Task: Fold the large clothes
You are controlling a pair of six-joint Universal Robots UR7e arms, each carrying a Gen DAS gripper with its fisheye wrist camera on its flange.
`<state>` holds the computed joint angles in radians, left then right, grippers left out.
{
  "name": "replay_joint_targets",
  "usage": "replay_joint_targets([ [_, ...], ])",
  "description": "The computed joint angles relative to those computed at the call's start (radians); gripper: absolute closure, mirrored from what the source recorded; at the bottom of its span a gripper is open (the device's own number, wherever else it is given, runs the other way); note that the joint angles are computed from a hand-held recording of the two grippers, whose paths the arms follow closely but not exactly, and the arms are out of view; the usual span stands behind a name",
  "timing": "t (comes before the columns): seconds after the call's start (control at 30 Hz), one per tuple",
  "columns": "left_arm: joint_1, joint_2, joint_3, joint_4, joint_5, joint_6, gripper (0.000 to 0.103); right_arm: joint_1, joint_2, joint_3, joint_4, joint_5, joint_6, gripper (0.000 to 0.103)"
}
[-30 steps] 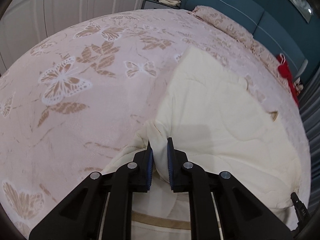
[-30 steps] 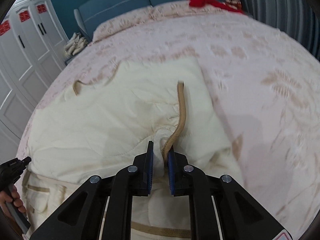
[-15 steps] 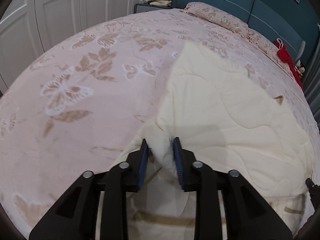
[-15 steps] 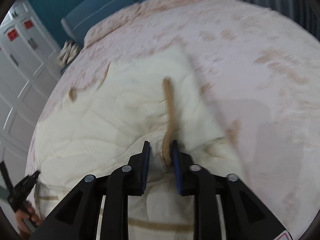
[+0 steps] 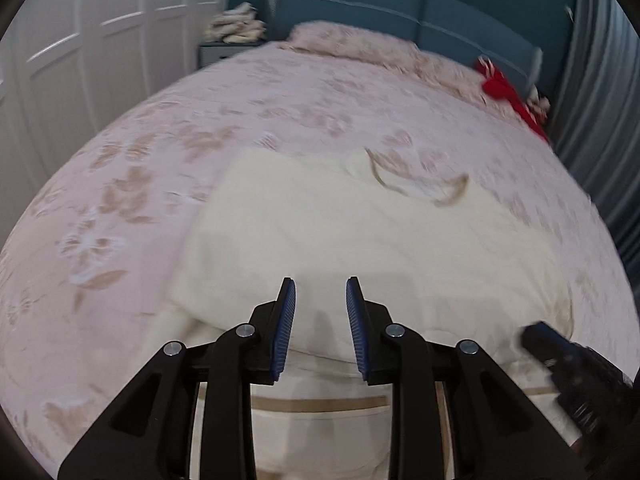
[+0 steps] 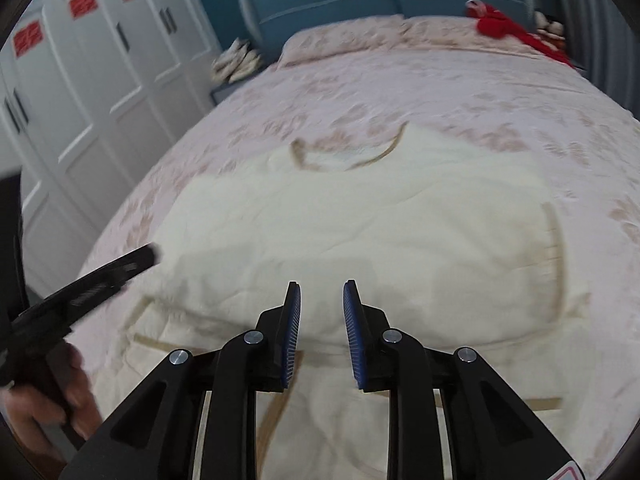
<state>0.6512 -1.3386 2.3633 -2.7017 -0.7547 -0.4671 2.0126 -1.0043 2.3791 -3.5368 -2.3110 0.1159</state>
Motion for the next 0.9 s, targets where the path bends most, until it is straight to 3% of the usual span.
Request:
replay_joint_targets([
  [0.17, 0.04, 0.118, -0.019, -0.03, -0.033, -0.008, 0.078, -0.026, 0.073, -0.021, 0.012, -0.036, -0.022, 0.083],
  [0.3, 0.052, 0.152, -0.006, -0.069, -0.023, 0.005, 0.078, -0.062, 0.102, 0.001, -0.04, -0.032, -0.043, 0.088],
  [0.9, 0.022, 0.267, 0.061, -0.27, 0.094, 0.098, 0.078, -0.077, 0.231, -0.003, -0.263, -0.067, -0.159, 0.089],
])
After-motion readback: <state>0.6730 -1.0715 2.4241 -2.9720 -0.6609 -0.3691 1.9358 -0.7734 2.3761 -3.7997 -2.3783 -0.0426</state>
